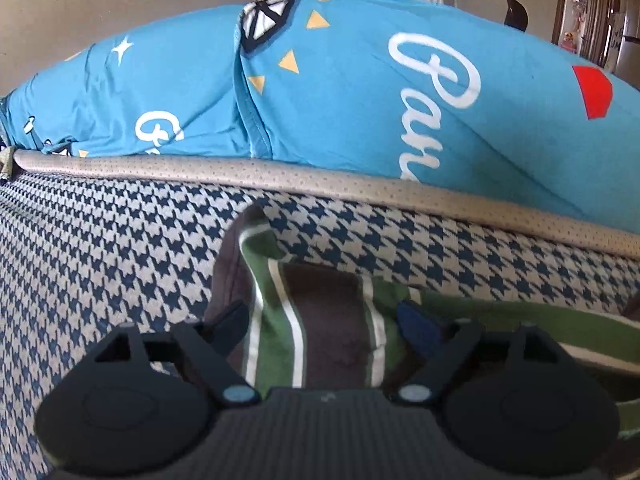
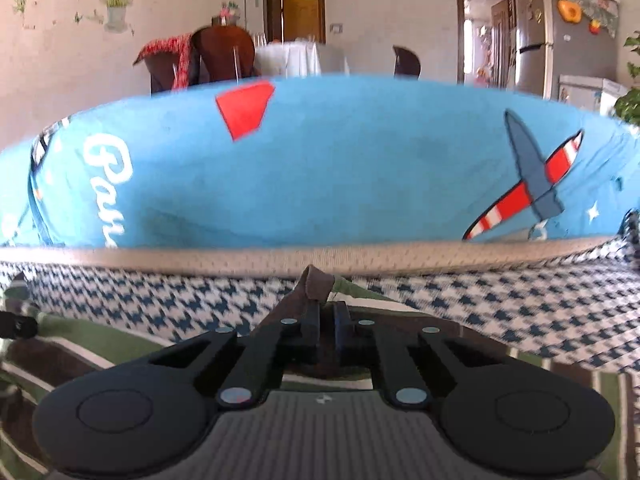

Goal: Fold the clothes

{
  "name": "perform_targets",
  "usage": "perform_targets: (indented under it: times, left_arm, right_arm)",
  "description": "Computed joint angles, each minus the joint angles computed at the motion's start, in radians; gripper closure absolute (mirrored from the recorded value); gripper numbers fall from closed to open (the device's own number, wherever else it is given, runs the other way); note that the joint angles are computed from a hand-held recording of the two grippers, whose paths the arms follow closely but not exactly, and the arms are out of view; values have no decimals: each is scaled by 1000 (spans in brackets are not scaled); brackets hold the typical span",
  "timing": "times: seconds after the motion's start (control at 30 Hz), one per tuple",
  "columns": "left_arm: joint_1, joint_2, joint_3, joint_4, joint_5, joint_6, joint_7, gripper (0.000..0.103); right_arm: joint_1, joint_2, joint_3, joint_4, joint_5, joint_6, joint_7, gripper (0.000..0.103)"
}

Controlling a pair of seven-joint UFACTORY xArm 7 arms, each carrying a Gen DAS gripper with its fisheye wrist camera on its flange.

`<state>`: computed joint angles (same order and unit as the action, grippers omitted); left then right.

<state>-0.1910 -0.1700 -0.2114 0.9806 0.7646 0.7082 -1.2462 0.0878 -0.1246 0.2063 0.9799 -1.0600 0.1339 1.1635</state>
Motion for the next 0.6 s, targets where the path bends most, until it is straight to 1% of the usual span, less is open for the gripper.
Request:
perform_targets:
  times: [0.13,0.23,0.37,0.43,0.53,0.6]
  left_arm:
    - [7,-15,-1,0,11,4,-31,16]
    - [13,-27,-3,-8,11,-7,-46,16]
    - [20,-42,-15,-10,35,-13,-70,14]
    - [22,-46,-22,-12,48,-22,-77,12]
    - [20,-46,-29,-12,61,-36,-71,12]
    - [15,-41,-30,-12,61,-56,-56,12]
  right_arm:
    - [-28,-97,21,-48,-25,-27,25,95]
    - [-37,-192,35,-109,31,-49,1,95]
    - [-5,-312,36,-204,127,-46,-82,95]
    - [37,-366,23,-253,184,-24,-138,95]
    - [132,-438,-19,-325,286,34,-242,95]
    - [209,-476,-58,-366,363,74,-319,95]
